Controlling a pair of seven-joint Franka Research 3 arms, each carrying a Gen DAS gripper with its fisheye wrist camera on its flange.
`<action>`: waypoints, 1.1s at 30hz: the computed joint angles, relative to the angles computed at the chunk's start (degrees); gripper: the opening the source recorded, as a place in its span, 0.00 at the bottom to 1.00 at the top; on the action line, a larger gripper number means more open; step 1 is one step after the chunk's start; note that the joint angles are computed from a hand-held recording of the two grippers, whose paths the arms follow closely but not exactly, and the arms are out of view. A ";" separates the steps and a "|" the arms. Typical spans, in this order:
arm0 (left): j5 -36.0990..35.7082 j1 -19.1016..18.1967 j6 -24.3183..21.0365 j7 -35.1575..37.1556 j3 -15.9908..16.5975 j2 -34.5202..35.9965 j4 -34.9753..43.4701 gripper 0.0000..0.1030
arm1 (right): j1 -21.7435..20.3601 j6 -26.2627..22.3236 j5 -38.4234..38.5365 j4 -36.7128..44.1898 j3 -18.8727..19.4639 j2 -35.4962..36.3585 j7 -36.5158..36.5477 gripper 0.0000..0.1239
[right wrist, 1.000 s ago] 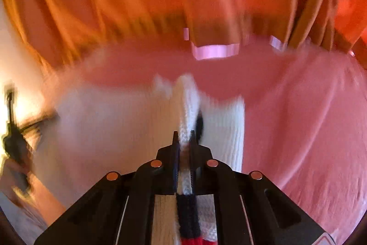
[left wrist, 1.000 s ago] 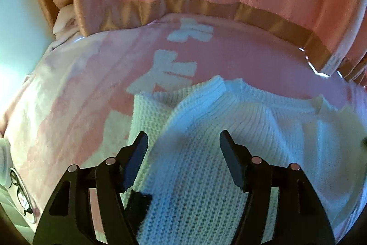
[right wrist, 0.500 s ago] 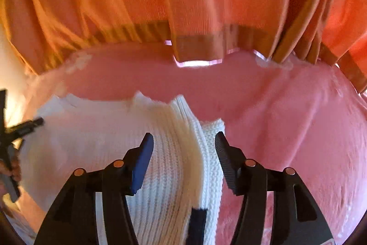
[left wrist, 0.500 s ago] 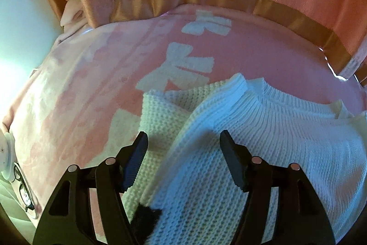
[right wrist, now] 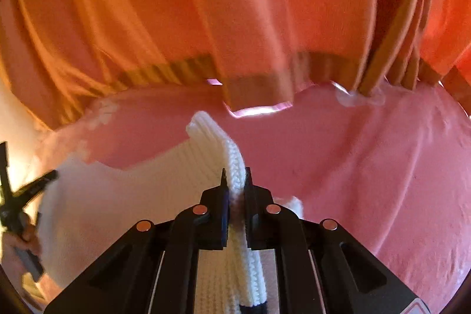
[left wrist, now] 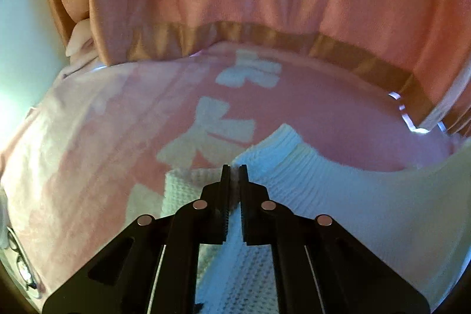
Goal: Fold small clothes
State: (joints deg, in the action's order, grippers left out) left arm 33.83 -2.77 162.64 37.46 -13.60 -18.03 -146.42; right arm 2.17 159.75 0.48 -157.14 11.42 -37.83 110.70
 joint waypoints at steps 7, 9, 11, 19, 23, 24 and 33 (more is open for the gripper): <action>-3.47 -1.63 -2.89 1.47 1.79 1.28 0.72 0.10 | -2.11 -4.08 -3.79 0.76 2.03 1.82 3.69 0.17; -1.01 -0.39 -3.52 -0.90 -0.12 -1.02 0.27 0.15 | -3.57 -4.53 -7.67 -0.21 5.47 -3.66 5.96 0.18; 3.57 1.02 -5.53 -3.94 -2.97 -2.48 0.51 0.28 | 1.91 -5.08 -6.04 -1.34 3.14 -6.88 3.24 0.19; 3.86 -4.38 -6.04 -0.88 -2.96 -5.42 -1.55 0.36 | 17.98 -10.63 3.36 -2.50 1.36 -1.17 -8.21 0.08; 2.74 -4.99 -6.28 -0.98 -3.08 -5.49 -1.43 0.36 | 16.49 -8.29 1.32 -2.38 3.19 0.68 -6.80 0.07; 2.32 -5.13 -6.16 -1.05 -2.97 -5.45 -1.45 0.36 | 16.39 -7.48 2.03 -2.18 2.21 1.29 -6.71 0.06; 0.58 -5.88 -7.50 -0.10 -2.33 -4.37 -1.39 0.37 | 10.55 -0.59 -0.72 3.90 3.36 11.62 -1.66 0.06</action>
State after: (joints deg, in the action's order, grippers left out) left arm 34.40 -8.65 155.14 37.36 -15.93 -22.40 -147.81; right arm 12.72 159.16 -0.24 -153.24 14.78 -26.21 109.03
